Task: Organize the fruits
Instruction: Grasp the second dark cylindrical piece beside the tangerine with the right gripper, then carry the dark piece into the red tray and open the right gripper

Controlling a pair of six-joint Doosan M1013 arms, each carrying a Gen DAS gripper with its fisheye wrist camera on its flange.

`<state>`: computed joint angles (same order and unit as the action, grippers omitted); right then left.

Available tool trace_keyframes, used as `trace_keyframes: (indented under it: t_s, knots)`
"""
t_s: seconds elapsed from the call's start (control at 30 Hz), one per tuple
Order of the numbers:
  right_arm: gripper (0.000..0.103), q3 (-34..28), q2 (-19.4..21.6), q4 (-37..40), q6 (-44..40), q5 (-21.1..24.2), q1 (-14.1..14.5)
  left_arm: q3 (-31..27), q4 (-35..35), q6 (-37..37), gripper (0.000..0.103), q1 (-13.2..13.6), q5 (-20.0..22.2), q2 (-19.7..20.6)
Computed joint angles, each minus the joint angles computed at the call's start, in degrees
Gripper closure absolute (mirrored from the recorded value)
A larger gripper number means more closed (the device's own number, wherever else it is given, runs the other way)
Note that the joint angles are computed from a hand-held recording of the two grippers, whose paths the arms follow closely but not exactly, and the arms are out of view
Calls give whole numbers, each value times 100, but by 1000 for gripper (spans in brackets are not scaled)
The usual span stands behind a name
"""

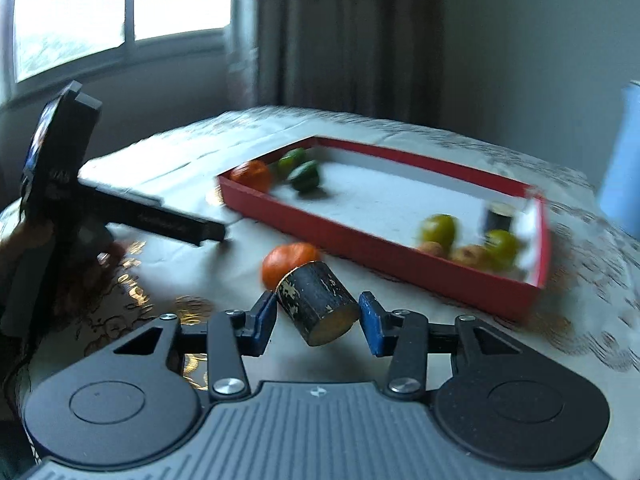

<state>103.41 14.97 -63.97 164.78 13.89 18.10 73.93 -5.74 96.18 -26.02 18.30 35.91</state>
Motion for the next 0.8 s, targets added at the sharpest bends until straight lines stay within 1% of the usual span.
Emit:
trace_keyframes:
  t_s: [0.1,0.27,0.37,0.53,0.63,0.8]
  knots:
    - [59,139,-107,-846,1173,166,-38,0,26,-15,0,-2,2,2]
    - [59,225,-159,-2006,2556,693,-33,-2,27,-19,0,-3,2,4]
    - [59,232,-163,-2475,3095,1035,-17,-4,32,-22,0,-4,3,5]
    - [59,37,-60,-2463,2997,1239,-75,-4,32,-20,0,-4,3,5]
    - [59,-162,76,-2305,2741,1393,-118,-3,28,-18,0,-3,6,4]
    - [59,-540,344,-1800,2060,1460,-227,-7,26,-17,0,-2,9,5]
